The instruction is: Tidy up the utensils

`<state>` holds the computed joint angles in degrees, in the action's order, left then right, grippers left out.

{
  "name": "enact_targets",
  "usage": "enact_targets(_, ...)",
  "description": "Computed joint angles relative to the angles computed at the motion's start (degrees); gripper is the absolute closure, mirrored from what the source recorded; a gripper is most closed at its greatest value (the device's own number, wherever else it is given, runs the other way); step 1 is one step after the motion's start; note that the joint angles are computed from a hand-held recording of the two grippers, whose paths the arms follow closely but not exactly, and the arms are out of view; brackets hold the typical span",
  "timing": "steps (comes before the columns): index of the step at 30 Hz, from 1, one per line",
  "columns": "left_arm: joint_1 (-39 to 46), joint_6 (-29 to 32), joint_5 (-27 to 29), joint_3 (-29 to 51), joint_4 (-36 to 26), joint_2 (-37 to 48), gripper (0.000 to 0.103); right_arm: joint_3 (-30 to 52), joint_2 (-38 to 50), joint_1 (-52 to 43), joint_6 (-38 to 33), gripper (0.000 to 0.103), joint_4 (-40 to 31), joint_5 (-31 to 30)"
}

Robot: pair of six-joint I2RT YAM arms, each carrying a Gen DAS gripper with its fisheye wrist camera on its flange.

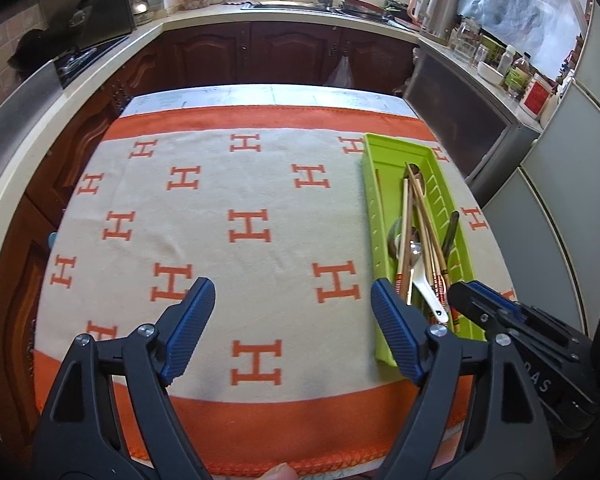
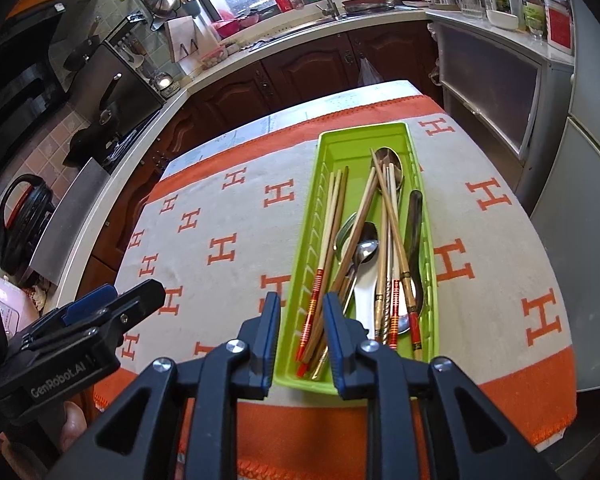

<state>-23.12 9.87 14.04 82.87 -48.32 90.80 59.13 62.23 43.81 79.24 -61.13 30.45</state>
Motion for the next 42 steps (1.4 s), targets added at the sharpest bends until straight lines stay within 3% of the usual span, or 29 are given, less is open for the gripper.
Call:
enact_targets(4,2.7,1.5,-1.3,-0.8,-0.3,-3.5,0.025,4.7,2.7,3.4,1.7,0.065,-3.4,2.2)
enact_targets(11,6.0,4.1,-1.5,0.8,-2.7,-7.6,0.023,14.3,7.9,8.2,3.4,0.061,-9.9,5.3)
enact_targets(16,7.9,4.4,-0.2,2.6,-4.9,-9.7,0.022,20.0,10.9,11.1,6.3,0.053,-15.1,8.9)
enact_targets(23,8.7,4.7,0.6,5.2,-8.9,-10.2,0.021,24.2,13.8,12.9,8.8,0.052,-18.8,11.3)
enact_targets(42,8.2,2.8,-1.2,4.8,-7.7,-10.3,0.021,24.6,14.5,12.2,7.5,0.051,-17.9,10.4)
